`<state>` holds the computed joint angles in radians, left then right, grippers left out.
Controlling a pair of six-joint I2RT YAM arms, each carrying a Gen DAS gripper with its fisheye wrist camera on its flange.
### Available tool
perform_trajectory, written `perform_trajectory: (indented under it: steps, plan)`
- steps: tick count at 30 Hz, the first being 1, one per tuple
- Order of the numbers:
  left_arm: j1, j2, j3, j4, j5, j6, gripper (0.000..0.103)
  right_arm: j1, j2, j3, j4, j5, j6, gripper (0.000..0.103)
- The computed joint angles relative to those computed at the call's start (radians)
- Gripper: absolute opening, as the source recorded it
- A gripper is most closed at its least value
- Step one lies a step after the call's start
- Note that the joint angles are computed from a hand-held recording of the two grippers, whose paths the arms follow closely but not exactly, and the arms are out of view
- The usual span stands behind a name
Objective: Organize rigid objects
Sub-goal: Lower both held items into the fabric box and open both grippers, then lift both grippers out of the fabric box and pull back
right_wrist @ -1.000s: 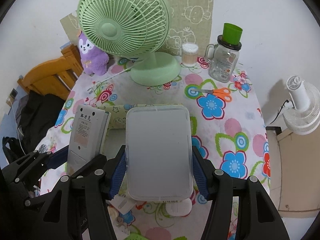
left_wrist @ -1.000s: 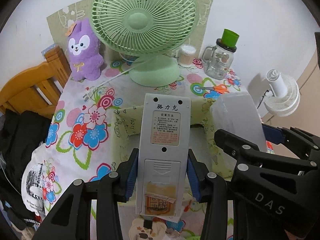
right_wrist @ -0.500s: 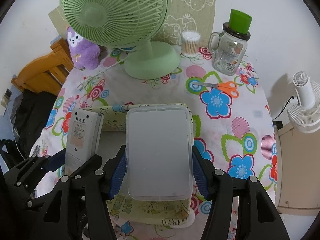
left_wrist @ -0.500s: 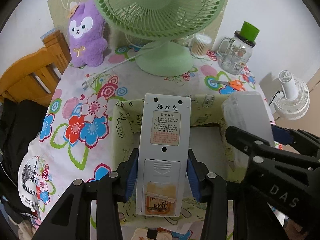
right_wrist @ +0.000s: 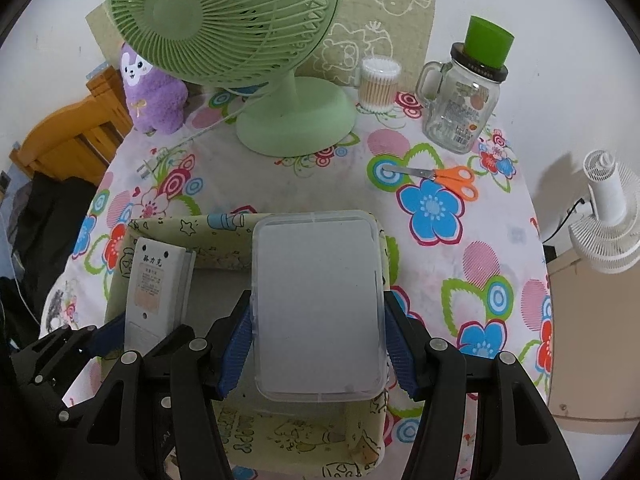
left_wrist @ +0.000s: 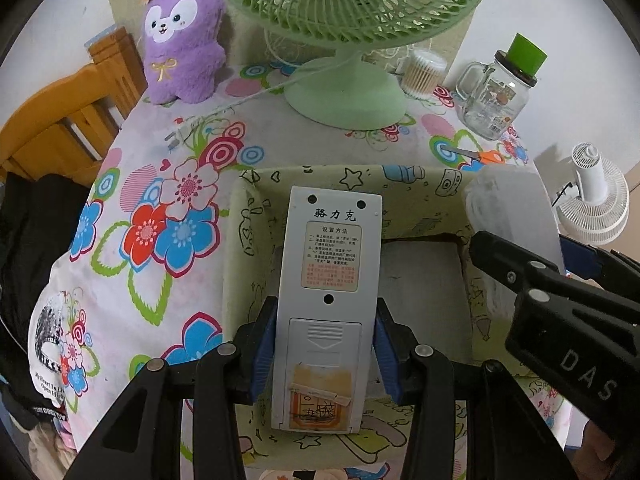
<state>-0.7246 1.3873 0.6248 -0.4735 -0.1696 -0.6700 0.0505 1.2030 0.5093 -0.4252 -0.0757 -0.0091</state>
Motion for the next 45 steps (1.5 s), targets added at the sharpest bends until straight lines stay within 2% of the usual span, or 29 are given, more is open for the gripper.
perform_trajectory:
  steps: [6,8,9,15,17,20,24,27,37,45]
  plan:
    - [-0.013,-0.005,0.007,-0.013,-0.019,-0.012,0.048,0.011,0.067,0.016,0.009,-0.006,0.041,0.064]
    - [-0.014,-0.028,0.007,-0.013,-0.036,-0.013,0.057,0.005,0.089,0.018,0.023,-0.012,0.043,0.064]
    - [-0.017,-0.031,0.012,-0.019,-0.05,-0.014,0.065,0.006,0.098,0.018,0.029,-0.013,0.046,0.064]
    - [-0.028,-0.026,0.031,-0.035,-0.064,0.014,0.07,0.04,0.112,0.016,0.06,0.03,0.071,0.066]
    - [-0.033,-0.028,0.034,-0.039,-0.063,0.019,0.073,0.041,0.112,0.014,0.062,0.021,0.067,0.073]
    - [-0.033,-0.037,0.031,-0.037,-0.048,0.022,0.081,0.043,0.102,0.01,0.058,0.009,0.064,0.078]
    - [-0.043,-0.035,0.041,-0.058,-0.049,0.026,0.084,0.038,0.086,0.004,0.047,-0.006,0.065,0.08]
    - [-0.054,-0.034,0.053,-0.088,-0.075,0.018,0.091,0.03,0.074,0.003,0.033,-0.018,0.057,0.08]
    - [-0.043,-0.098,0.048,-0.141,-0.062,0.019,0.093,0.066,-0.02,-0.002,-0.036,0.017,0.093,0.089]
    - [-0.044,-0.137,0.044,-0.177,-0.047,0.015,0.097,0.086,-0.109,-0.01,-0.097,0.029,0.097,0.091]
